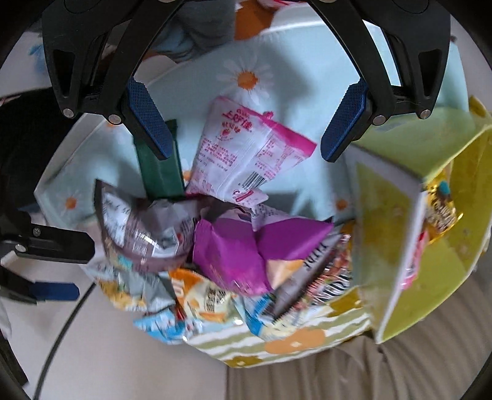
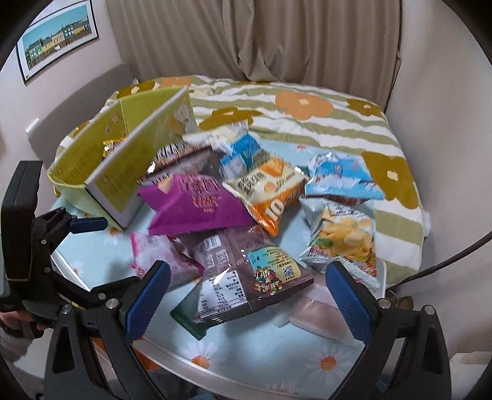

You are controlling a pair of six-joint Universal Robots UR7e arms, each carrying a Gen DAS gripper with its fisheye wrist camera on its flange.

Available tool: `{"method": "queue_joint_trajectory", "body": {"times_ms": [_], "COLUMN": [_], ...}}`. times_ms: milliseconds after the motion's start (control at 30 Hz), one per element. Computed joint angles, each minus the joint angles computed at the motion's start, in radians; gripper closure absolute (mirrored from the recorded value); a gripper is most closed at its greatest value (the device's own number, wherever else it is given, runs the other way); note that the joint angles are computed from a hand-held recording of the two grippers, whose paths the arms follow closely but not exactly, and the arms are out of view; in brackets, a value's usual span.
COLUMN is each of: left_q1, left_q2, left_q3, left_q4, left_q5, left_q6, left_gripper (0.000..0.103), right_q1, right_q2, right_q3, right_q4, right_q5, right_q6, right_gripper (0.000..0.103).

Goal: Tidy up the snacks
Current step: 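Grasp a white-pink snack bag with the left tool while the right tool grasps a purple-brown bag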

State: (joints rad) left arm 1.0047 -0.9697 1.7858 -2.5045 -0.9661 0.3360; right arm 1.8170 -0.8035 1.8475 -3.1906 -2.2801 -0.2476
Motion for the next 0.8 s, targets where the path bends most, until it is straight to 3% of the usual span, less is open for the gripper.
{"method": "queue_joint_trajectory", "body": {"times_ms": [633, 800], "left_q1": [0.047, 0.044], "left_q2": [0.123, 0.136], "left_q3": [-0.059, -0.059], "left_q4": [-0.008, -0.012], "left_q5": [0.035, 0.051], "left_q6": [0.172, 0.209], "left_gripper": [0.007, 0.015], "right_q1": [-0.055, -0.061], "right_q2": [0.1, 0.102], "right_q3": [-0.114, -0.116], "right_q4": [0.113, 0.131], "right_q5": [0.012, 0.013], "right_q6": [-0.101, -0.112], "right_gripper": [0.003, 0.003]}}
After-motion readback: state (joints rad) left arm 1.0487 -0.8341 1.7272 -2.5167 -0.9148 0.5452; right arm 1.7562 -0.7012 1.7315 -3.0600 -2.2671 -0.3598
